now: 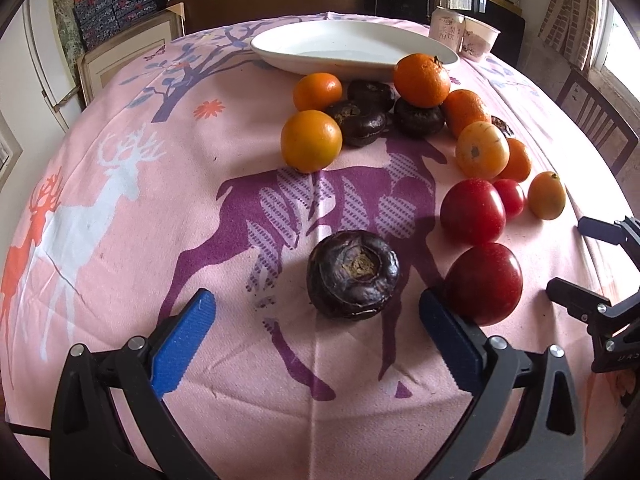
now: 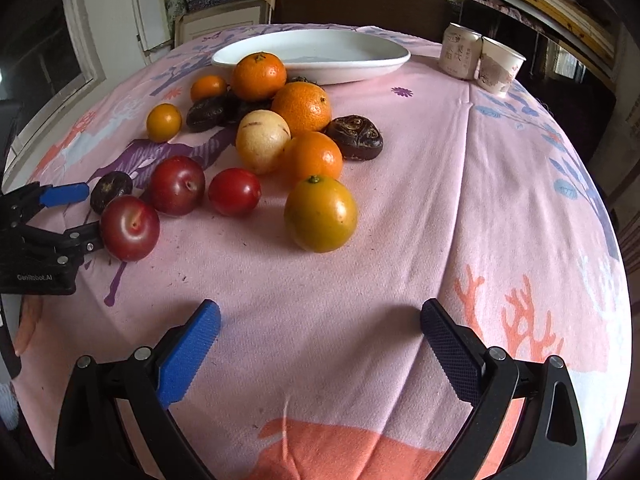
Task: Organize fruits
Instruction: 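Grasp the dark purple fruit with the left tool while the right tool grasps an orange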
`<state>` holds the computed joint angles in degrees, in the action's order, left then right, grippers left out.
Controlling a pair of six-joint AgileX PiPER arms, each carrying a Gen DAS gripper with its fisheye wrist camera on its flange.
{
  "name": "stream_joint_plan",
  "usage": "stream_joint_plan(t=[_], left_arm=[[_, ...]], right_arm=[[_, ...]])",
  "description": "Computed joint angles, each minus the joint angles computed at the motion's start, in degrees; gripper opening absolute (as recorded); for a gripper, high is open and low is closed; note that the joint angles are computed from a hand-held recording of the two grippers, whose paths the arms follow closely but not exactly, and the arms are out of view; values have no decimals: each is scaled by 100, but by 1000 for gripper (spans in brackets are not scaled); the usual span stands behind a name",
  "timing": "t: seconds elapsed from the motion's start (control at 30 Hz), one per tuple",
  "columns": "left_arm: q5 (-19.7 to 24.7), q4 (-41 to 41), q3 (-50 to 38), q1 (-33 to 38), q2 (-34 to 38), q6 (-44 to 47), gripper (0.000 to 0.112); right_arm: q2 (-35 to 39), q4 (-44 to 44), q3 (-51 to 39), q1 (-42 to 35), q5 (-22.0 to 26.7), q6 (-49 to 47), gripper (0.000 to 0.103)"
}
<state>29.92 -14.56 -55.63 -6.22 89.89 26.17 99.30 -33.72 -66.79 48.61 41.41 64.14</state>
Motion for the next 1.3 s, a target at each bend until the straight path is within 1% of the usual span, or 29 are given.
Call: stream_joint_plan(t=[0.03, 0.1, 0.2, 0.27, 0.3, 0.37, 0.4, 0.43, 0.5, 0.57, 0.63, 0.7, 0.73, 0.8, 0.87, 0.9, 0.93, 0.97, 1.0, 1.03, 1.07, 1.1, 1.2, 1.3], left_arm=[[7, -8, -48, -27, 34, -16, 99], [-5, 241, -77, -125, 35, -286, 99], [22, 195, -218, -140, 137, -303, 99], [-19, 130, -346, -120, 249, -334, 99], [-17, 51, -391, -101, 286, -253, 99], [-21, -42, -438, -103, 324, -70, 99], [-22, -121, -435, -101, 320, 34, 99], [-20, -243, -421, -85, 307, 178, 99], [8, -577, -397, -44, 293, 553, 98], [-14, -797, -335, -42, 238, 815, 89], [-124, -746, -250, -131, 163, 844, 70], [-177, -735, -188, -207, 108, 919, 61], [-181, -776, -178, -212, 102, 981, 59], [-140, -888, -193, -173, 114, 1094, 58], [-115, -968, -204, -152, 124, 1174, 58], [-100, -1045, -192, -144, 112, 1271, 54], [-101, -1116, -159, -137, 89, 1376, 48], [-98, -1163, -134, -136, 66, 1451, 47], [-68, -1254, -118, -112, 50, 1557, 45], [-41, -1349, -105, -71, 32, 1644, 40], [102, -1607, -125, 32, 41, 1883, 40], [223, -1814, -137, 123, 47, 2071, 40], [328, -2167, -72, 274, -29, 2402, 40], [327, -2341, -45, 315, -132, 2586, 40]], right_arm=[[-40, 62, 48, -47, -87, -130, 100], [-46, 144, 39, -90, -122, -364, 100], [18, 196, -66, -143, -111, -480, 100], [5, 196, -53, -216, -230, -388, 100], [-74, 193, 52, -304, -458, -274, 100], [-327, 335, 436, -556, -1217, -127, 100], [-386, 446, 547, -670, -1479, -134, 100], [-431, 514, 634, -757, -1672, -123, 100], [-467, 441, 699, -810, -1858, -28, 99], [-427, 306, 633, -744, -1802, 58, 89], [-348, 317, 513, -704, -1704, -20, 73], [-261, 292, 396, -696, -1604, -31, 65], [-232, 267, 361, -700, -1583, -11, 59], [-182, 137, 302, -674, -1521, 134, 55], [-101, -7, 218, -685, -1447, 251, 54], [-67, -21, 181, -711, -1460, 243, 54], [-52, -33, 179, -735, -1495, 235, 50], [-37, 17, 174, -766, -1539, 162, 45], [-53, 68, 216, -792, -1647, 117, 36], [-100, 266, 307, -859, -1870, -92, 37], [-127, 384, 361, -894, -1998, -213, 36], [-152, 291, 393, -875, -2024, -106, 36], [-286, -141, 558, -840, -2180, 366, 36], [-509, -902, 781, -800, -2307, 1203, 36]])
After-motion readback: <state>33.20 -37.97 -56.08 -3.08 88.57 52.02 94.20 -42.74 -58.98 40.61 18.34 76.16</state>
